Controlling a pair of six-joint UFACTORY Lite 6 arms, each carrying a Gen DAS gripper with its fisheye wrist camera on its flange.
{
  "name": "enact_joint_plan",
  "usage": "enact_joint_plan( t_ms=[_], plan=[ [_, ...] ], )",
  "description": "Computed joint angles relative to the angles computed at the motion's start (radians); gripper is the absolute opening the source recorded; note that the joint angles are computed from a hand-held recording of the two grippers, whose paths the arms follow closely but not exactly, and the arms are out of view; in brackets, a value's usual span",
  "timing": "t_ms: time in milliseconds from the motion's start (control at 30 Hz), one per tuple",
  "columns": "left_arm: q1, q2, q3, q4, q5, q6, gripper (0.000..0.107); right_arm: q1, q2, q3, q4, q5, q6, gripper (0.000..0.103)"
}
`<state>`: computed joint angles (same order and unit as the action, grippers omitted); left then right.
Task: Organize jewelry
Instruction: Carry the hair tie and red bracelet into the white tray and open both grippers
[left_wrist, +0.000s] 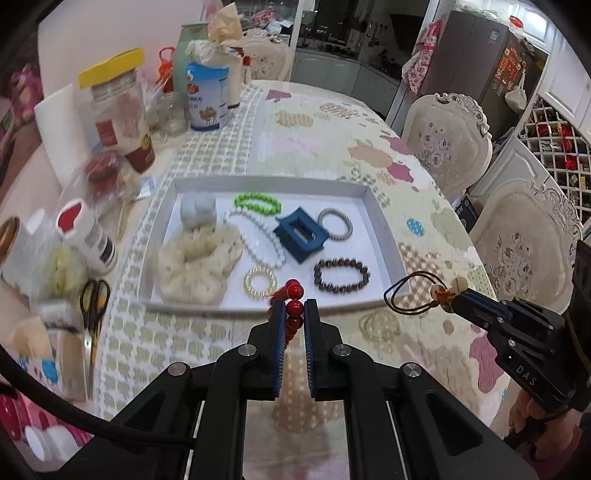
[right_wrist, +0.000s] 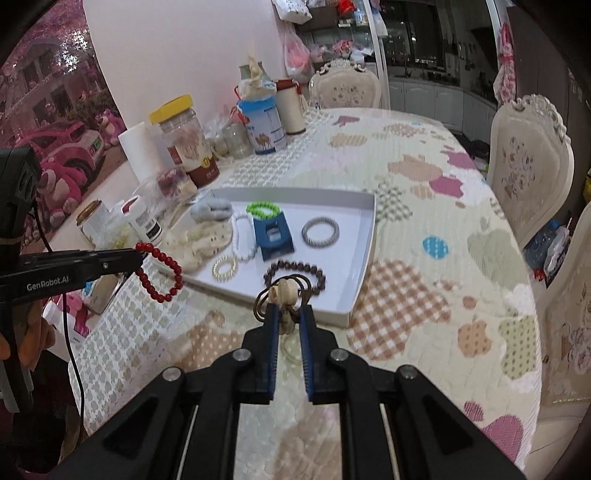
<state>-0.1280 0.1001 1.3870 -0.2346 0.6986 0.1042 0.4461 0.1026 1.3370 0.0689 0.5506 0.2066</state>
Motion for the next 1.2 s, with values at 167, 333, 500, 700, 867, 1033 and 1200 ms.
enact_joint_plan(
  t_ms=[167, 333, 500, 700, 867, 1033, 1200],
  plan=[
    [-0.022, 0.080, 0.104, 0.025, 0.003, -0.020, 0.009, -0.021, 0.046, 0.086, -0.010, 0.022, -0.002, 0.011],
    [-0.033, 0.165, 0.197, 0.025, 0.010, -0.031, 0.009, -0.046, 0.113, 0.183, -0.012, 0.041, -0.016, 0.011],
    [-0.042, 0.226, 0.251, 0.023, 0.019, -0.028, 0.009, -0.081, 0.153, 0.213, 0.038, 0.039, -0.061, 0.009],
    [-0.046, 0.280, 0.285, 0.003, 0.026, -0.016, 0.009, -0.175, 0.141, 0.065, 0.173, 0.051, -0.218, 0.041],
    [-0.048, 0.301, 0.302, 0.010, 0.032, -0.016, 0.009, -0.206, 0.145, -0.090, 0.179, -0.034, -0.201, 0.043],
    [-0.035, 0.306, 0.308, 0.009, 0.037, -0.013, 0.009, -0.169, 0.202, -0.100, 0.142, -0.103, -0.174, 0.043],
    [-0.015, 0.304, 0.298, 0.004, 0.036, -0.014, 0.009, -0.150, 0.283, -0.051, 0.082, -0.119, -0.134, 0.045]
  ],
)
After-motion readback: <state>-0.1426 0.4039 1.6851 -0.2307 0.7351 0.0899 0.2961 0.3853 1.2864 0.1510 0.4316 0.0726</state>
